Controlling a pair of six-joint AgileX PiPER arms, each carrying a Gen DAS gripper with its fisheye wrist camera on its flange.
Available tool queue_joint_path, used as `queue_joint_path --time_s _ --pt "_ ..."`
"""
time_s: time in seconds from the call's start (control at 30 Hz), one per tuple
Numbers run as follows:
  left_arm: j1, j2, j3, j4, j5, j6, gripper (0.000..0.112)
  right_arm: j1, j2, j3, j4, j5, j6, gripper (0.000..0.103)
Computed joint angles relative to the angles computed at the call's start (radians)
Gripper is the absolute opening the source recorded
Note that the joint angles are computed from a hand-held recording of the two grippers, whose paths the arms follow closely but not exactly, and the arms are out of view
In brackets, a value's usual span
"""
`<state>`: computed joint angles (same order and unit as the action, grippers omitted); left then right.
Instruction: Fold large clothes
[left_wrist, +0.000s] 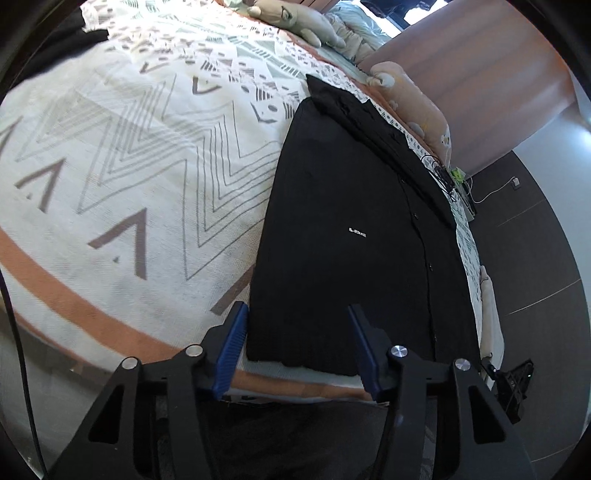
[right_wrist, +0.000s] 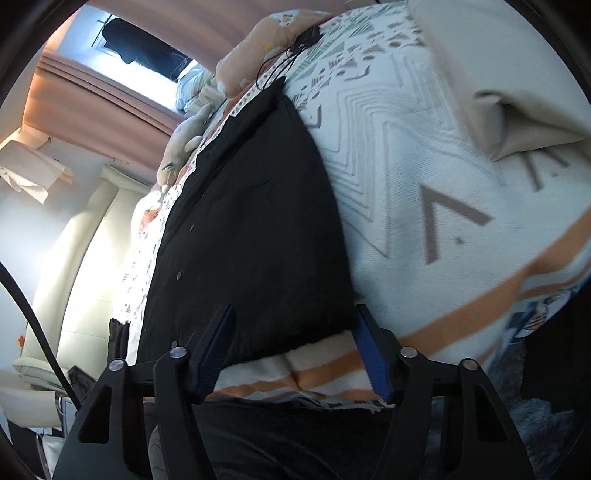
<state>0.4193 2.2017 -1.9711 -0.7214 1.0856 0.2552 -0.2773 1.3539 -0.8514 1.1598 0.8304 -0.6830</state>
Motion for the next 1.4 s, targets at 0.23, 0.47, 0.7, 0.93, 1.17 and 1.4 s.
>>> queue_joint_path --time_s 0.23,0.47,0.7,0.93,1.17,1.4 --pt "-0.013 0.07 -0.058 -0.025 0.002 -0.036 0.053 0.046 0.091 -0.037 0.068 -0.05 0.0 0.041" --pt "-0.006 0.07 -0.045 -0.032 -0.002 -0.051 0.025 0.127 0.132 -0.055 0.106 -0.143 0.015 0.011" --pt "0.022 -0.051 0.139 -0.131 -0.079 0.047 0.015 0.13 0.015 0.036 0.176 -0.172 -0.047 0.004" --pt "0.062 -0.195 0.295 -0.199 -0.104 0.136 0.014 0.103 -0.133 0.12 0.187 -0.131 -0.07 0.003" --pt "0.113 -0.365 0.43 -0.254 -0.103 0.211 0.014 -0.016 -0.305 0.176 0.148 0.009 -0.063 0.003" --pt "0.185 -0.507 0.506 -0.303 -0.058 0.263 0.014 -0.296 -0.497 0.191 0.116 0.32 -0.059 0.003"
